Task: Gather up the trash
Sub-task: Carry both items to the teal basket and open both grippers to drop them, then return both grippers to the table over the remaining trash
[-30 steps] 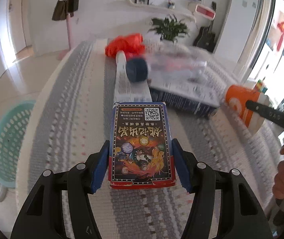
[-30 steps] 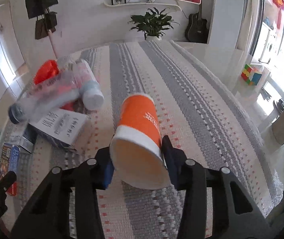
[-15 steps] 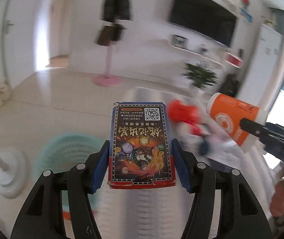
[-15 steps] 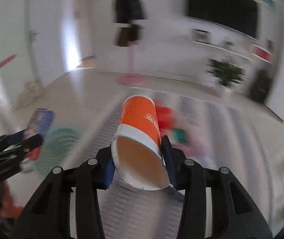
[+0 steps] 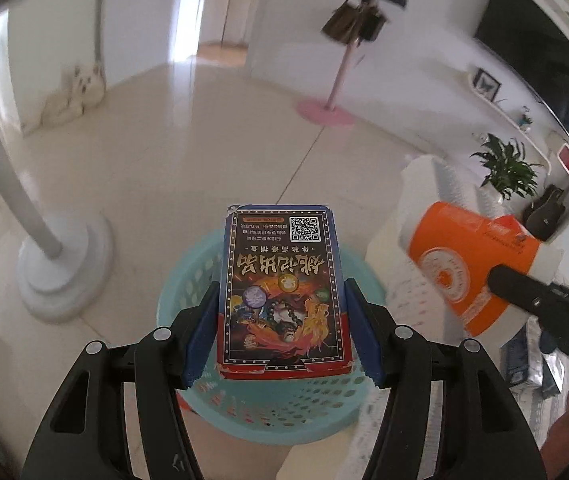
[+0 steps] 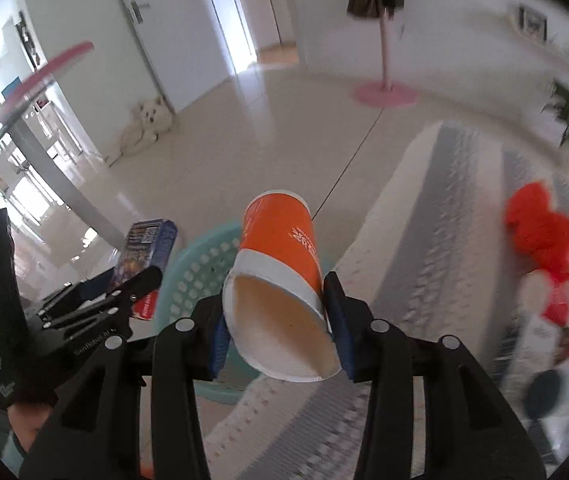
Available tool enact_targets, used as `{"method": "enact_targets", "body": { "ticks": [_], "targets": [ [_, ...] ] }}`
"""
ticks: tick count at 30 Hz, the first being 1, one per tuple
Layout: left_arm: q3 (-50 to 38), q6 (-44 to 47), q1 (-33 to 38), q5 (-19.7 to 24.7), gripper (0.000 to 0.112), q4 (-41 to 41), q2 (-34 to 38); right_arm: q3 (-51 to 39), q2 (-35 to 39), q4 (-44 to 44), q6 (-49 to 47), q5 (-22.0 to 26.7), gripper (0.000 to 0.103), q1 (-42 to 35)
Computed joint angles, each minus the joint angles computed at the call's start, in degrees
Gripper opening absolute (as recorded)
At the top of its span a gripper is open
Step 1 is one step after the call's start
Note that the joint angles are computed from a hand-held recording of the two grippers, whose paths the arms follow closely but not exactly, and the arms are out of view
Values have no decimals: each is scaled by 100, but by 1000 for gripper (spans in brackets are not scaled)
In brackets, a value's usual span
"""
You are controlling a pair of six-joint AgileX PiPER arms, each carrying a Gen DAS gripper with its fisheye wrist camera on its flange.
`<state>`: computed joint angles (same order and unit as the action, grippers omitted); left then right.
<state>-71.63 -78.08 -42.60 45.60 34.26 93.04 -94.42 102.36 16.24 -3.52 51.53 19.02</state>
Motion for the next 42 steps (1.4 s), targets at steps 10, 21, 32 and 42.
{"method": "enact_targets", "body": {
  "ticks": [10,21,32,42],
  "targets": [
    [316,61,287,-342,66,-102,224,-338,591,8,364,54,49,282],
    [118,-562,-525,221,66,635,-144,565,-501,8,-56,-178,54,-115],
    [-2870,28,-2155,1430,69,1202,906,1533,-2903,71,-1138,-106,54,-2007],
    [-6426,1407,-2718,2035,72,664,3476,2624,-3642,1880,-3859,-11,54,-5163]
  ]
}}
